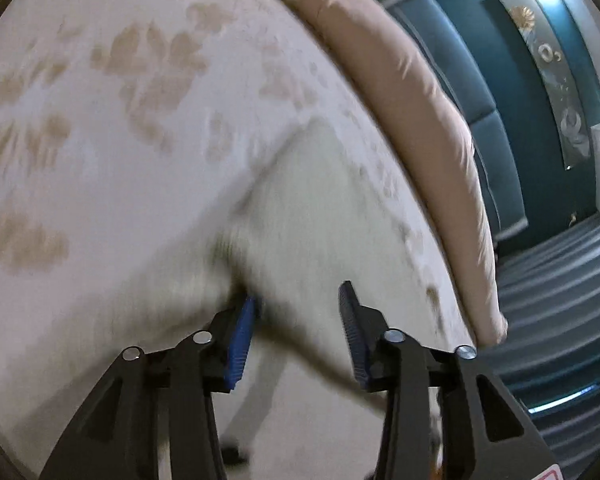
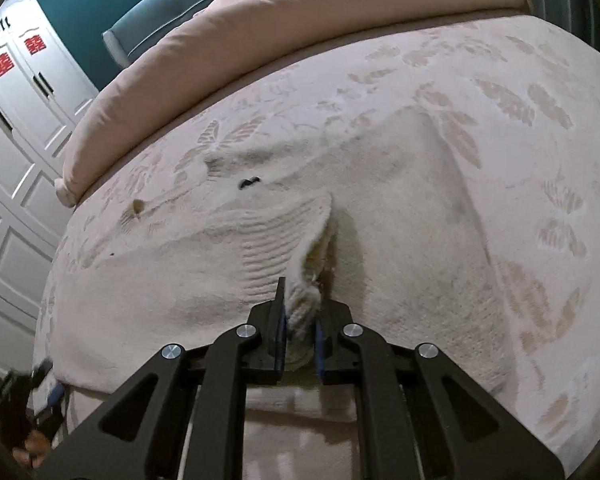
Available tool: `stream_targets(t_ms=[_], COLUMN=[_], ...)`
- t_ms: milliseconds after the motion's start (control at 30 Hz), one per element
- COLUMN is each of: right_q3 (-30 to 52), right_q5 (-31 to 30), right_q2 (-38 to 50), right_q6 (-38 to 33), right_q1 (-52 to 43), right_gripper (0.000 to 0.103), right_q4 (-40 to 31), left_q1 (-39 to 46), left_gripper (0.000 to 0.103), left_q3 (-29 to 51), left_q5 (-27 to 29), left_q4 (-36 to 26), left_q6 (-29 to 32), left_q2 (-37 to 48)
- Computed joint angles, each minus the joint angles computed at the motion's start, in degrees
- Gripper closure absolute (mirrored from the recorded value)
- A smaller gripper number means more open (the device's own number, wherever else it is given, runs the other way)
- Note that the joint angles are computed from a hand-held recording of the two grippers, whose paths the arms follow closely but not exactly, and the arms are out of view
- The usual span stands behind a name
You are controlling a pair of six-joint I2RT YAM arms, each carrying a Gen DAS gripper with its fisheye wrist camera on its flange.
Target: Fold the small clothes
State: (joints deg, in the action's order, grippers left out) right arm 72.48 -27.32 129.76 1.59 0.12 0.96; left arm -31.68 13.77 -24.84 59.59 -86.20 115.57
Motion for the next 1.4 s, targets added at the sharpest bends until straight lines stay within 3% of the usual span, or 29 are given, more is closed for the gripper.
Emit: stream_targets(t_ms=[33, 100, 133, 167, 200, 233, 300, 433, 533, 567, 667, 700, 767, 833, 900, 1100, 1233, 1300, 1333, 1400], right_q3=[-1.11, -5.53, -8.91, -10.39, -8.99, -4.71, 1.3, -7.41, -1.19, -2.56, -11.29, -15.06, -16.73, -12.29, -4.9, 17.26, 32.43, 32.92, 32.96, 34.1], right_q5=[-2.36, -10.0, -18.15, -20.93, -19.34, -9.8, -2.86, -14.43, -5.17, -7.86, -0.52, -0.3, -2.09, -7.98, -10.96, 1.43, 6.23, 9.1, 10.93, 10.34], right_q2=[-2.48, -7.52, -9.91, -10.57, -8.81, -4.17, 2.45, -2.96, 3.63, 3.2, -5.47, -9.25, -12.81, -12.93, -8.79, 6.36, 15.65, 16.24, 16.69, 17.03], right_q6=[-0.17, 1.77, 3.75, 3.61, 1.0, -1.6, -0.57, 2.38, -1.83, -0.94, 4.93, 6.08, 6.74, 5.11, 3.26, -0.95, -2.25, -3.59, -5.1, -8.03], right_q1=[-0.66, -2.2, -4.22, -5.42, -5.26, -3.11, -2.05, -5.04, -2.91, -3.99, -3.21, -2.21, 0.49, 5.97, 13.55, 31.5, 36.28, 37.31, 38.1, 38.32], right_gripper=[0.093, 0.093, 0.093, 0.093, 0.093, 0.094, 0.094, 0.094, 0.093, 0.091, 0.083, 0.083, 0.081, 0.064, 0.064, 0.064, 0.047, 0.051, 0.071, 0.093], right_q4=[0.42, 5.0, 10.15, 12.6, 11.01, 4.76, -2.81, 9.65, 2.11, 4.39, 11.35, 15.29, 15.89, 9.07, 2.94, -5.63, -13.66, -14.76, -14.88, -15.88], left_q1=[1.77, 2.95, 2.57, 1.55, 0.51, 0.93, 1.58, -1.97, -2.59, -3.24, -4.44, -4.25, -4.68, -5.04, -5.1, -5.49, -5.45, -5.54, -5.6, -5.74], left_gripper=[0.099, 0.099, 0.1, 0.1, 0.1, 0.099, 0.099, 0.097, 0.092, 0.092, 0.092, 0.092, 0.092, 0.092, 0.092, 0.092, 0.092, 0.092, 0.092, 0.092], left_q3=[-0.18, -0.77, -0.69, -0.41, -0.48, -0.63, -0.09, 1.53, 1.16, 1.32, 1.37, 1.35, 1.16, 0.82, 0.5, -0.24, -0.27, -0.3, -0.31, -0.31], left_q5=[0.09, -2.77, -4.81, -7.83, -10.38, -10.02, -7.73, -11.56, -12.69, -13.51, -14.94, -14.92, -15.76, -16.19, -16.3, -16.9, -17.12, -17.26, -17.35, -17.53], left_q4=[-0.53, -5.02, -8.14, -12.09, -13.9, -12.5, -9.57, -3.3, -1.42, -1.04, 1.05, 1.95, 4.26, 6.16, 7.7, 14.59, 18.19, 18.93, 19.63, 20.0], left_q6=[2.0, 5.32, 5.97, 6.2, 6.05, 6.08, 5.0, 3.87, 3.68, 3.46, 3.08, 3.33, 3.13, 3.03, 3.16, 3.65, 4.3, 4.42, 4.53, 4.57], left_q2=[-1.11, -6.33, -8.67, -10.79, -11.12, -9.44, -4.09, 6.9, 7.98, 8.7, 10.63, 11.12, 12.58, 13.54, 14.2, 18.23, 20.7, 21.15, 21.6, 21.82])
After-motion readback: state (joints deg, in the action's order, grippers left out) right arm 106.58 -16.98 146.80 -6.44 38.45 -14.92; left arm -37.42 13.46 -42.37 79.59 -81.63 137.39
